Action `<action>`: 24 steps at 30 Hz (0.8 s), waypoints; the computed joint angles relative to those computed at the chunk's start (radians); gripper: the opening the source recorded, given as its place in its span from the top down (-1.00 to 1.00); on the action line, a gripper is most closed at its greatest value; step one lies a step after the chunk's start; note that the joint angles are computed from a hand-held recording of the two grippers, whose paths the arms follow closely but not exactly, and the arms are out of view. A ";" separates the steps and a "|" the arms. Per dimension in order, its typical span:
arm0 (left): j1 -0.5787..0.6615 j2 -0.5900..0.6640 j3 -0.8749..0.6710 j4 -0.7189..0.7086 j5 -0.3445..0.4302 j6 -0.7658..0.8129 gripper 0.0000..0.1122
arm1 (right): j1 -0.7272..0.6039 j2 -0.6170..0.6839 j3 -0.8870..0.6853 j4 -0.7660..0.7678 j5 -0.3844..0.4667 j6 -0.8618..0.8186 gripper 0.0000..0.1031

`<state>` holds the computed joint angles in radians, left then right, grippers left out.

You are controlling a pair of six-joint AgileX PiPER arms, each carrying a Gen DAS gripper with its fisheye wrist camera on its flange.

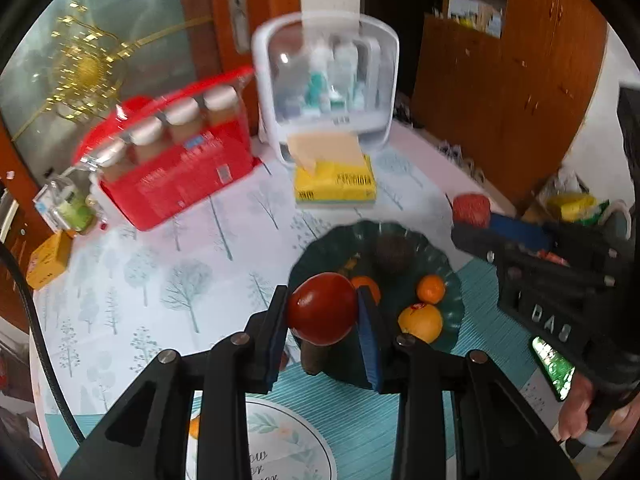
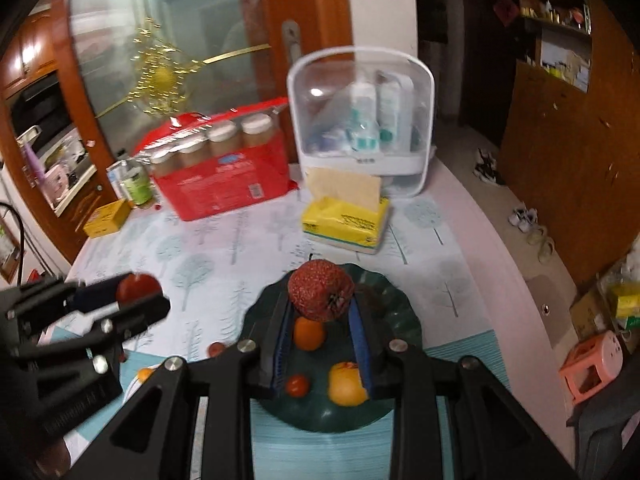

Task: Organize fruits
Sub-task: 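Carry the tomato with the left tool onto the green plate while the right tool places the lychee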

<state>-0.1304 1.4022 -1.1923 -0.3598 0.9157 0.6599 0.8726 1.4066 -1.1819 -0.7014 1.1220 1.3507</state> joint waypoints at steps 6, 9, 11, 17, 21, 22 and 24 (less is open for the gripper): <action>-0.091 0.137 0.025 0.082 -0.092 -0.063 0.44 | -0.169 0.037 0.109 0.114 -0.198 -0.088 0.44; -0.126 0.198 0.033 0.106 -0.125 -0.072 0.44 | -0.221 0.074 0.154 0.163 -0.286 -0.112 0.44; -0.145 0.238 0.040 0.114 -0.145 -0.071 0.44 | -0.254 0.104 0.180 0.192 -0.339 -0.126 0.44; -0.184 0.330 0.050 0.138 -0.188 -0.060 0.44 | -0.301 0.187 0.228 0.236 -0.435 -0.148 0.44; -0.195 0.363 0.046 0.147 -0.194 -0.058 0.41 | -0.318 0.214 0.242 0.263 -0.480 -0.163 0.43; -0.195 0.368 0.045 0.148 -0.191 -0.056 0.39 | -0.323 0.219 0.243 0.273 -0.488 -0.167 0.42; -0.198 0.367 0.051 0.152 -0.198 -0.051 0.06 | -0.334 0.225 0.250 0.292 -0.500 -0.172 0.38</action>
<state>-0.3281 1.7696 -1.1416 -0.2077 0.7173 0.6091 0.5391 1.6318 -0.9314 -0.4092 0.6217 1.1787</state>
